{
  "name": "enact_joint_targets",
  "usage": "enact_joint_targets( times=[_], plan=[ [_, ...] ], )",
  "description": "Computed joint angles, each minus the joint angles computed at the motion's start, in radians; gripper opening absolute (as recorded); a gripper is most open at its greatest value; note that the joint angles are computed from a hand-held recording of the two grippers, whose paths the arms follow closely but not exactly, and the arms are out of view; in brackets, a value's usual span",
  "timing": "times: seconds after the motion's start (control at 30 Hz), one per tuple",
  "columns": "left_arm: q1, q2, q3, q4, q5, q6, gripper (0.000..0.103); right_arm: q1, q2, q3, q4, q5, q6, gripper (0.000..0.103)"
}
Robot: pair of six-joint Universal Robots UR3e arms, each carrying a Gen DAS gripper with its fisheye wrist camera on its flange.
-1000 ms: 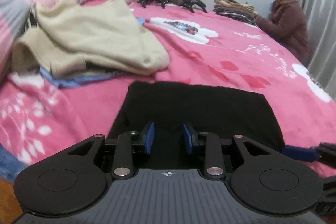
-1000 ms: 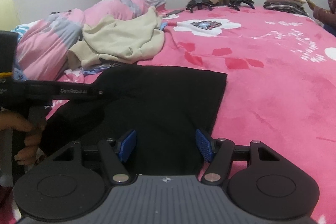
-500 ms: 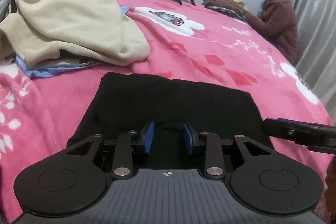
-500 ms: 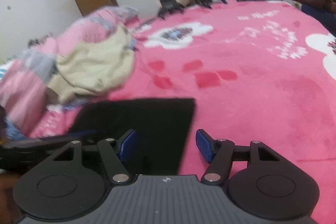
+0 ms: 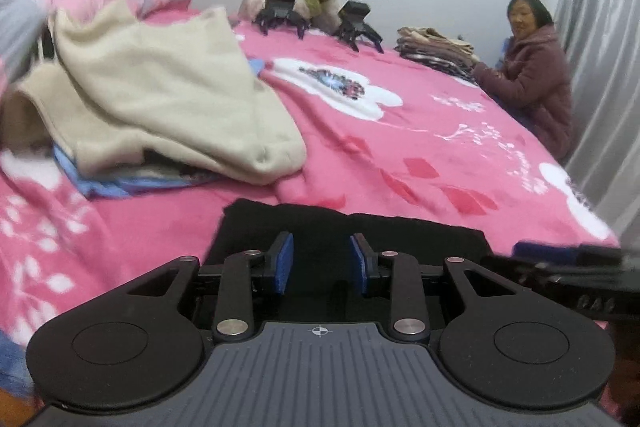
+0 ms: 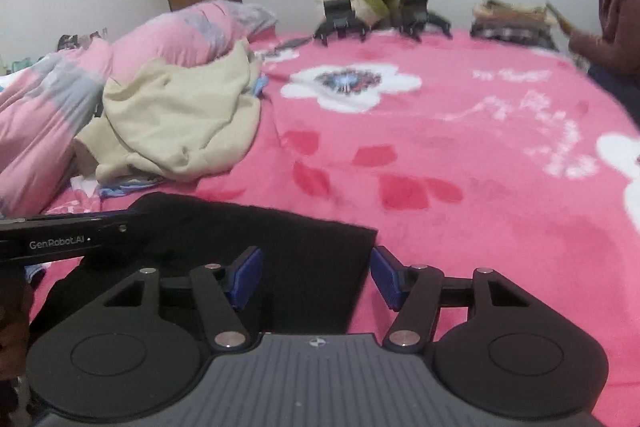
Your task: Fold clothes
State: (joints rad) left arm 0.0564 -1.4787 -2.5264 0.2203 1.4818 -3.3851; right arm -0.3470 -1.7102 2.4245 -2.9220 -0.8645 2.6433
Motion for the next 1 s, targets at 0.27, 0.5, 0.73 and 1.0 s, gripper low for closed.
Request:
enact_joint_targets(
  times=[0.27,0.5,0.73,1.0],
  plan=[
    [-0.015,-0.020,0.040,-0.085,0.157,-0.084,0.016,-0.032,0.116,0.044,-0.131,0.006,-0.004,0.061],
    [-0.033,0.147,0.084,-0.367,0.147,0.002,0.027,-0.122,0.079,-0.008,0.125,0.130,-0.125,0.063],
    [0.107,0.252,0.072,-0.478,0.010,-0.039,0.040,-0.226,0.102,-0.106,0.521,0.287,-0.387,0.066],
    [0.270,0.159,0.153,-0.591,-0.169,-0.052,0.055,-0.196,0.209,-0.198,0.602,0.333,-0.399,0.067]
  ],
)
